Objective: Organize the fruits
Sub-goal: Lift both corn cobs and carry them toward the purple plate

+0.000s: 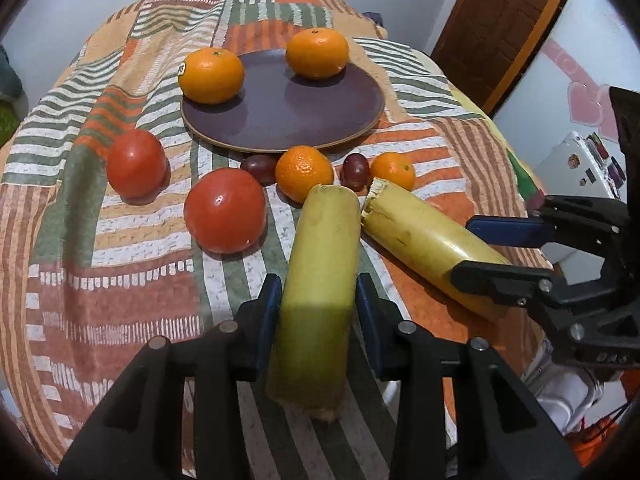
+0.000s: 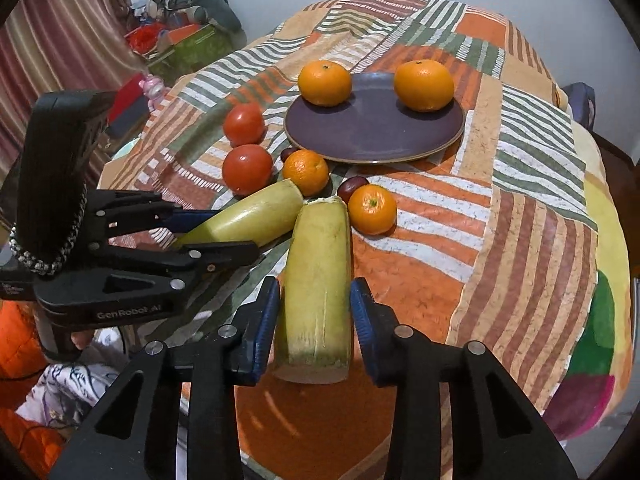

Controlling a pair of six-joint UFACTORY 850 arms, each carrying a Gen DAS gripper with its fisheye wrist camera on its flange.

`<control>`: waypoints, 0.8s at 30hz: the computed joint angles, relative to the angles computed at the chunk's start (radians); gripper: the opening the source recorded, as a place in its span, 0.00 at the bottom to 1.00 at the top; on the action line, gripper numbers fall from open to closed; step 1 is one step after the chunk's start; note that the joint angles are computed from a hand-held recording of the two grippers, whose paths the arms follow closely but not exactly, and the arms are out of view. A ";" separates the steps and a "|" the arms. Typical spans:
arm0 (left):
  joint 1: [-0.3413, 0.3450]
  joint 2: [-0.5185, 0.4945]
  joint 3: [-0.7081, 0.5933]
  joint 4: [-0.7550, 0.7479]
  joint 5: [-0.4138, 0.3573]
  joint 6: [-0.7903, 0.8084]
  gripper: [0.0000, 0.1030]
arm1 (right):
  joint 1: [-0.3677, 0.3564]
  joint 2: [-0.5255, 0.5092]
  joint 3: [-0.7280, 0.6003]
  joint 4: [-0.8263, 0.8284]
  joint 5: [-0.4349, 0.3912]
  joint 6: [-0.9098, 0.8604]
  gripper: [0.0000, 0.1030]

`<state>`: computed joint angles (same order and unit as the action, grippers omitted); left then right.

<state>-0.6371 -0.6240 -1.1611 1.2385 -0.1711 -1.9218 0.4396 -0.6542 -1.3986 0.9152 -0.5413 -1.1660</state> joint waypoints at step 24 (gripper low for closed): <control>-0.013 0.012 0.013 0.002 0.002 -0.013 0.33 | 0.016 -0.046 -0.043 0.036 0.014 -0.023 0.35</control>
<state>-0.6504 -0.6118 -1.1485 1.2407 -0.1693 -1.9347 0.4552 -0.7005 -1.4416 0.9511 -0.5275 -1.1888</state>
